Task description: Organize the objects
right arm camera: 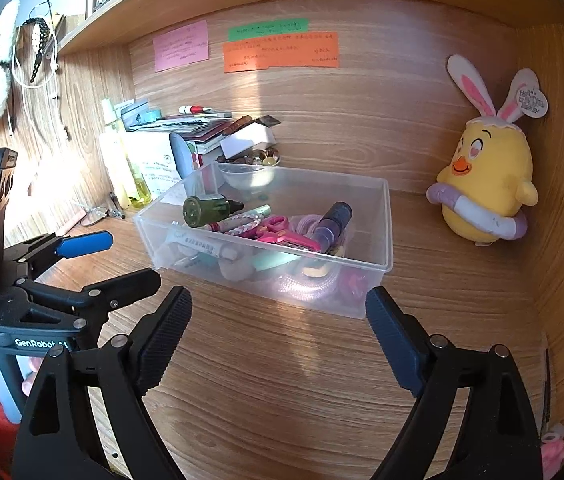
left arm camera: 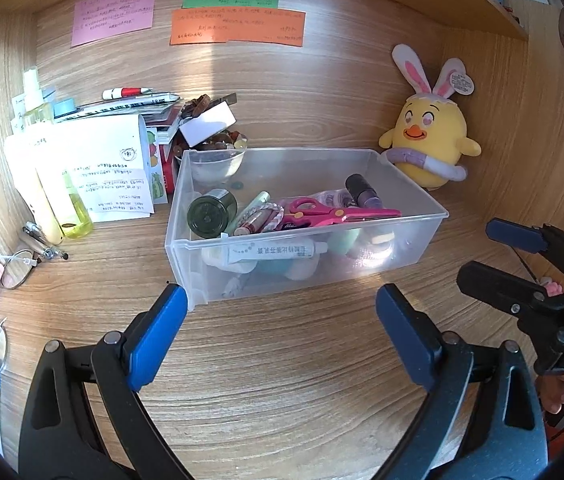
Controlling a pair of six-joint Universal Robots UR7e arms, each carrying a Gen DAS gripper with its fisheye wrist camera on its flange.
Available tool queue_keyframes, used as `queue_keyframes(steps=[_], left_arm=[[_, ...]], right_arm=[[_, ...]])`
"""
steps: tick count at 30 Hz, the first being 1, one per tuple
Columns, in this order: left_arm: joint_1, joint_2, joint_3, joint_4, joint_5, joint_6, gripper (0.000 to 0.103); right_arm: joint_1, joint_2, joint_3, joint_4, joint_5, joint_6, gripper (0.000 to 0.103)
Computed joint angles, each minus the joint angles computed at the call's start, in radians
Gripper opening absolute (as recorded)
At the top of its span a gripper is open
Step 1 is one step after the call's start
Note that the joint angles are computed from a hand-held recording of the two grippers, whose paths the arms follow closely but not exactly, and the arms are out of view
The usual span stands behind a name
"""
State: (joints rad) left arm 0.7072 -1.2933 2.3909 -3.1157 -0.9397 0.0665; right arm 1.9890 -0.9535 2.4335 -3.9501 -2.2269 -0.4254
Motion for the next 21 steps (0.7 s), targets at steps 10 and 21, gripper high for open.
queue_keyframes(steps=[10, 21], left_arm=[[-0.009, 0.001, 0.004, -0.004, 0.0, -0.001, 0.096], [-0.003, 0.002, -0.002, 0.009, -0.018, -0.017, 0.096]], right_arm=[[-0.009, -0.011, 0.005, 0.012, 0.017, 0.018, 0.087], [-0.025, -0.024, 0.011, 0.032, 0.033, 0.047, 0.087]])
